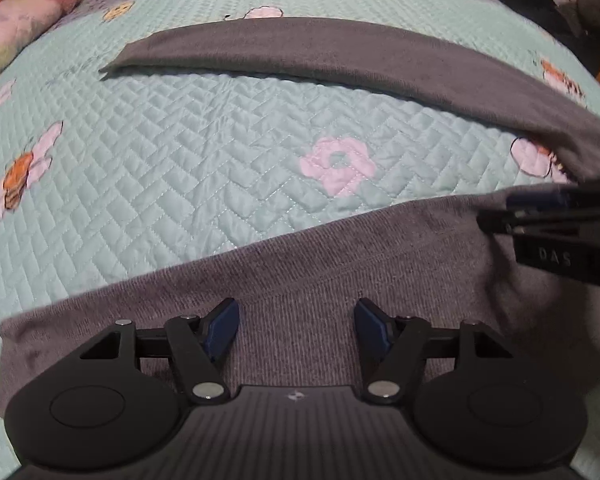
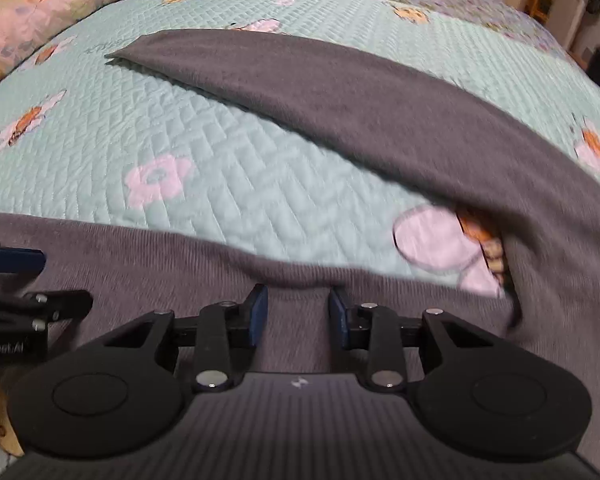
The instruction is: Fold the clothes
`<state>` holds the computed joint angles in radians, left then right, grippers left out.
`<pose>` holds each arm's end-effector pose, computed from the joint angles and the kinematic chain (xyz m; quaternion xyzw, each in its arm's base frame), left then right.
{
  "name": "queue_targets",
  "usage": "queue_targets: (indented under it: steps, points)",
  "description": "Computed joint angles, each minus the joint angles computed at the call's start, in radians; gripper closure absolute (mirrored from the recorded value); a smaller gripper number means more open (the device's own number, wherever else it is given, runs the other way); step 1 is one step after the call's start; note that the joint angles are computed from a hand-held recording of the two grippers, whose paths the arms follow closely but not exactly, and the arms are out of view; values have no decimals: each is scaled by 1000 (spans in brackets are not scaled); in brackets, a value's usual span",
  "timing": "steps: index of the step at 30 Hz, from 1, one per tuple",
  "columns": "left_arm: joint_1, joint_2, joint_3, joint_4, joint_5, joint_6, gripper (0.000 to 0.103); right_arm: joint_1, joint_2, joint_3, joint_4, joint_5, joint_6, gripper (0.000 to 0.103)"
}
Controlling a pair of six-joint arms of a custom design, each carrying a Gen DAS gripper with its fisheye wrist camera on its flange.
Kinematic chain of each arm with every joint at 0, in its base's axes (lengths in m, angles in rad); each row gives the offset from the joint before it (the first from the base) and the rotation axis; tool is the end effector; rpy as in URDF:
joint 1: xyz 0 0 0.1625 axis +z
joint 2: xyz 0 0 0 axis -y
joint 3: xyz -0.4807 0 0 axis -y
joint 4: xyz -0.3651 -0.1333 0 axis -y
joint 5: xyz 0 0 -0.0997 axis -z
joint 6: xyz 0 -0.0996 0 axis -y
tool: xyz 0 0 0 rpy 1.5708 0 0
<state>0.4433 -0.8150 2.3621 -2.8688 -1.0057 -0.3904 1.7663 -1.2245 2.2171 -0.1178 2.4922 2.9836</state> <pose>-0.2941 -0.3463 0.0412 0.3756 0.8764 -0.1038 0.2828 0.1160 -0.3081 0.1988 -0.0012 -0.8556 0.3132 0.4121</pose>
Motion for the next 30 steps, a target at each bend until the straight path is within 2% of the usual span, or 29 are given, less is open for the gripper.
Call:
queue_targets:
  steps: [3, 7, 15, 19, 22, 23, 25, 27, 28, 30]
  points:
    - [-3, 9, -16, 28, 13, -15, 30, -9, 5, -16, -6, -8, -53, 69]
    - [-12, 14, -29, 61, 24, -33, 29, -19, -5, -30, 19, -25, -71, 69]
    - [-26, 10, -38, 103, 40, -69, 29, -6, 13, -57, 69, -7, -79, 69]
    - [-53, -24, -29, 119, 49, -88, 34, 4, 11, -66, 88, -3, -87, 69]
    - [-66, -58, -17, 151, 31, -99, 34, 52, -25, -43, 69, -1, -51, 69]
    - [-60, -63, -12, 157, 14, -100, 33, 66, -45, -34, 84, -32, -26, 69]
    - [-47, -63, -4, 175, -5, -111, 32, 75, -95, -11, 136, -146, 15, 69]
    - [-37, -44, 17, 131, 3, -128, 27, 71, -78, -10, 173, -204, 17, 69]
    - [-39, -40, 13, 135, 7, -133, 26, 63, -44, -19, 179, -201, 13, 69]
    - [-42, -32, 5, 143, 16, -144, 26, 48, 45, -46, 160, -147, -3, 69]
